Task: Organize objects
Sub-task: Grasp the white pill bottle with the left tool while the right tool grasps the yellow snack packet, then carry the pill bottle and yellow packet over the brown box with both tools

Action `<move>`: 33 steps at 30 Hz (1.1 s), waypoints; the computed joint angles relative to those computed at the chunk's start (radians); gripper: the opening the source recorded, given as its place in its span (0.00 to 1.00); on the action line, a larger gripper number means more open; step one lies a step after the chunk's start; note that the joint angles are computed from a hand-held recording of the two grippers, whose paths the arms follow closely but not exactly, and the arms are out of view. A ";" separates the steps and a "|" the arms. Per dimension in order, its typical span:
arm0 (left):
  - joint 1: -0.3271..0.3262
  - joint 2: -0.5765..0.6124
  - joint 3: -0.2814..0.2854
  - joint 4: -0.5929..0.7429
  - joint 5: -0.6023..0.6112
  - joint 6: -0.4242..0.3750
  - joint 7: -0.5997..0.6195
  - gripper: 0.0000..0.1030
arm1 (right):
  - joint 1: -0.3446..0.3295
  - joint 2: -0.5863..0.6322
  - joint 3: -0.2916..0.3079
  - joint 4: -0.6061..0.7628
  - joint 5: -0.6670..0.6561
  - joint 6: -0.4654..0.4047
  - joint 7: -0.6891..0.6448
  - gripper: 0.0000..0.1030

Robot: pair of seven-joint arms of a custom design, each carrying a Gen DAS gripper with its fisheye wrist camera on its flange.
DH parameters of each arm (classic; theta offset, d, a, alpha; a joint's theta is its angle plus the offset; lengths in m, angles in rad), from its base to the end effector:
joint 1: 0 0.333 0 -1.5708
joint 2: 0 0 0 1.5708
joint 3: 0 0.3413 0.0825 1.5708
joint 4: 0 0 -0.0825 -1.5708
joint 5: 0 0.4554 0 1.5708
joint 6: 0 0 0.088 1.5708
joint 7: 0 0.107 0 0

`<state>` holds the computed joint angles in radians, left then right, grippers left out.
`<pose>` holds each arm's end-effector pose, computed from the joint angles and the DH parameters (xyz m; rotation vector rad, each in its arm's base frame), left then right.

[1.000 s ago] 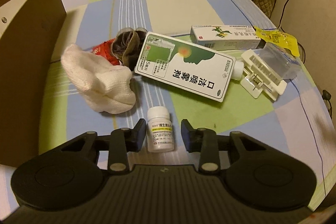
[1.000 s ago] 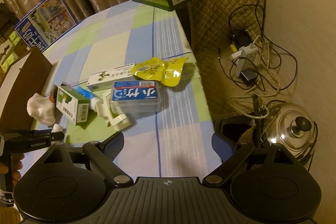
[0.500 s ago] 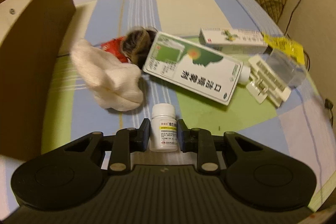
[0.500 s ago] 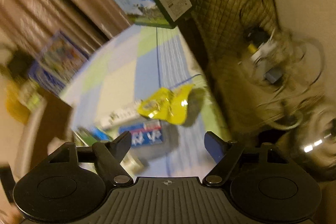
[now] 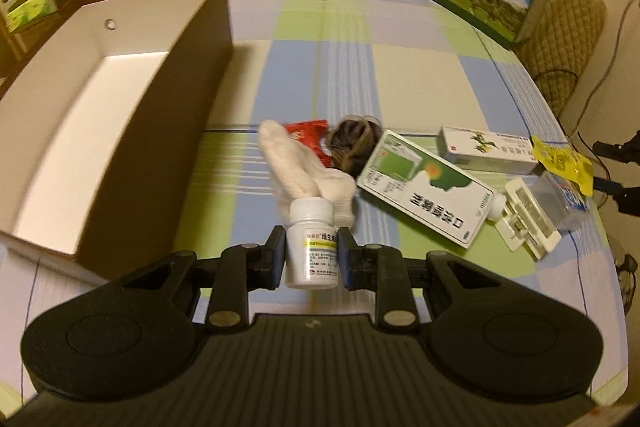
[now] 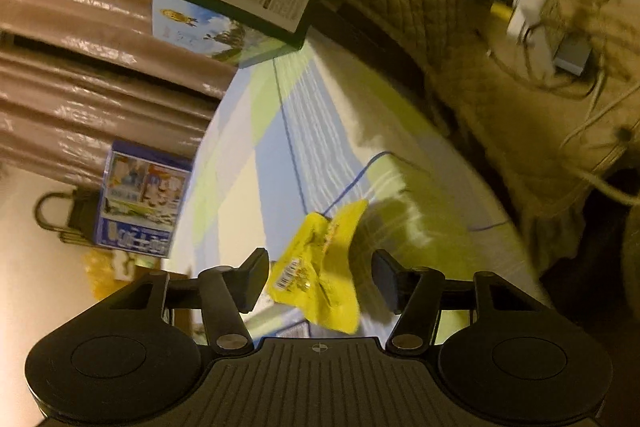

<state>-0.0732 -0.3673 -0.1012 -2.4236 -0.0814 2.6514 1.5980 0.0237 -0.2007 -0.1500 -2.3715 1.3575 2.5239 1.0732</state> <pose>0.5207 -0.0921 0.5013 -1.7631 2.0411 -0.6444 0.5450 -0.0797 0.4170 -0.9288 1.9469 0.2326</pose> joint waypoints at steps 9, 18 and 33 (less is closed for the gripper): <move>0.030 -0.039 -0.014 -0.016 0.047 -0.013 -0.079 0.22 | -0.027 0.112 0.015 0.071 0.049 -0.107 0.031 0.19; 0.048 -0.087 -0.019 -0.038 0.084 -0.012 -0.146 0.22 | -0.010 0.049 0.043 0.057 0.100 0.004 -0.062 0.18; 0.009 -0.177 0.049 -0.051 0.020 -0.010 -0.054 0.22 | 0.192 -0.219 0.089 -0.031 -0.203 0.123 -0.041 0.18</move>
<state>-0.0641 -0.5442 -0.0520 -2.4744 -0.0617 2.6414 1.5443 0.2156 -0.4201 -0.0607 -2.4023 1.1546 2.6465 1.0320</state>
